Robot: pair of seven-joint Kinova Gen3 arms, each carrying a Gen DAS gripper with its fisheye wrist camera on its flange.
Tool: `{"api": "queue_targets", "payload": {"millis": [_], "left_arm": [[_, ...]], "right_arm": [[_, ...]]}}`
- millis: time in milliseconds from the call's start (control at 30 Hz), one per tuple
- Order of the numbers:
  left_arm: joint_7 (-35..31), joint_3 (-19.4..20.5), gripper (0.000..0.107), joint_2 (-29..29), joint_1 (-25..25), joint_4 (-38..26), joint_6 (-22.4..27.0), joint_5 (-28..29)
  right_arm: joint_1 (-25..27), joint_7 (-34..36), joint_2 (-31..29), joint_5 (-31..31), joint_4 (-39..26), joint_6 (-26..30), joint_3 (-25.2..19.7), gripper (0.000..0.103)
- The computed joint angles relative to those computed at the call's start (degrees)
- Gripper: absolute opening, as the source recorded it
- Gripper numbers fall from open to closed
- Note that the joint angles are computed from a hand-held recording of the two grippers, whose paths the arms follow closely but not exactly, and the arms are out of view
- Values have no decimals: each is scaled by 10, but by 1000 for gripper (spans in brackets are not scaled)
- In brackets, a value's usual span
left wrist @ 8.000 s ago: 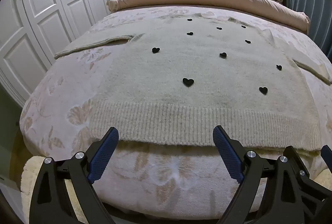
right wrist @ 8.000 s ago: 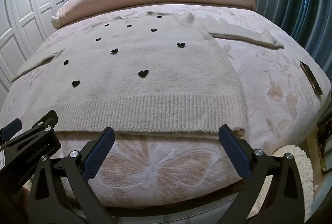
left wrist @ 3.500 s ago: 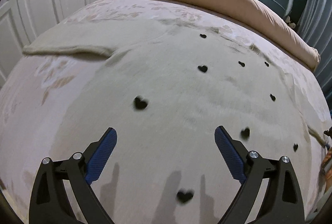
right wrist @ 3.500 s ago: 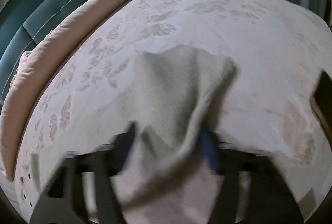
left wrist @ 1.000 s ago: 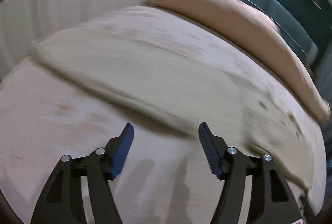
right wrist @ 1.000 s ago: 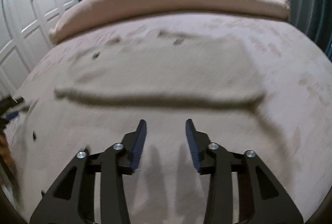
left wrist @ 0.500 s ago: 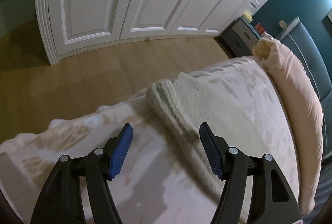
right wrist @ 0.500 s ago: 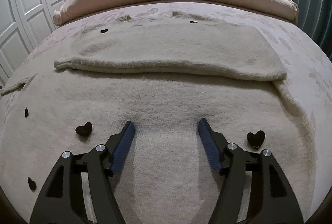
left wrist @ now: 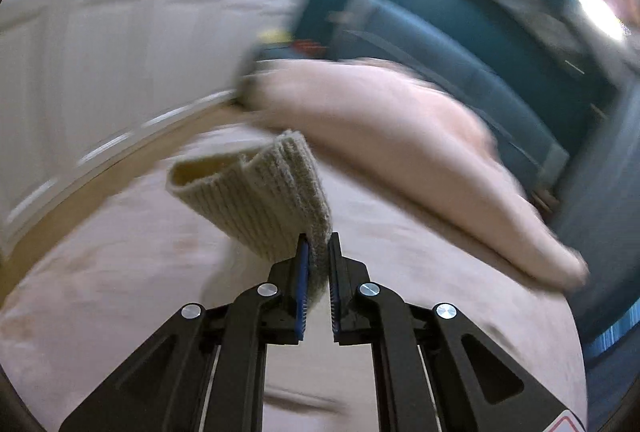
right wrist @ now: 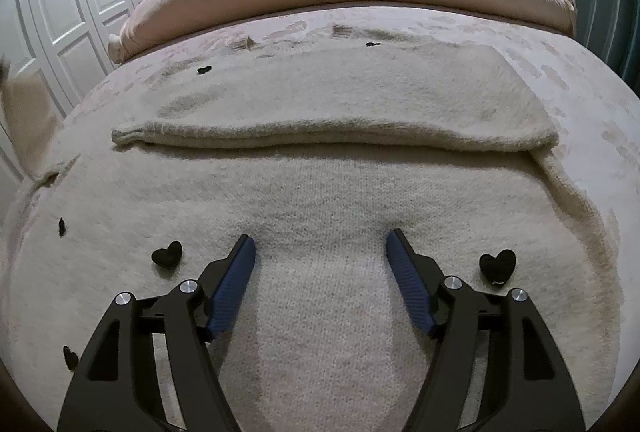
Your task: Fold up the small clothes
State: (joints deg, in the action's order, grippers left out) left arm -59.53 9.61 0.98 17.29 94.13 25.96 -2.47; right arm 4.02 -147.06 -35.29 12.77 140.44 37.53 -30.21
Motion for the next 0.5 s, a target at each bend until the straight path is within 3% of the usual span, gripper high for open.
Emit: {"api": "queue_targets", "payload": {"millis": [100, 200, 267, 333, 400, 500], "left_arm": [[52, 61, 6, 29, 78, -36, -7, -65], [121, 104, 9, 102, 156, -74, 6, -131], [168, 100, 18, 146, 208, -90, 24, -175], [211, 76, 18, 184, 260, -85, 26, -192], [231, 38, 18, 189, 295, -51, 11, -173], [227, 24, 28, 146, 270, 29, -27, -103]], "right_arm": [[-12, 9, -9, -8, 5, -6, 21, 67], [-24, 23, -22, -21, 11, -15, 48, 67], [-33, 36, -34, -33, 17, -23, 71, 67], [-46, 55, -51, -50, 23, -28, 105, 67], [-44, 68, -72, -67, 21, -17, 126, 70], [-39, 95, -111, -82, 12, 12, 158, 75]]}}
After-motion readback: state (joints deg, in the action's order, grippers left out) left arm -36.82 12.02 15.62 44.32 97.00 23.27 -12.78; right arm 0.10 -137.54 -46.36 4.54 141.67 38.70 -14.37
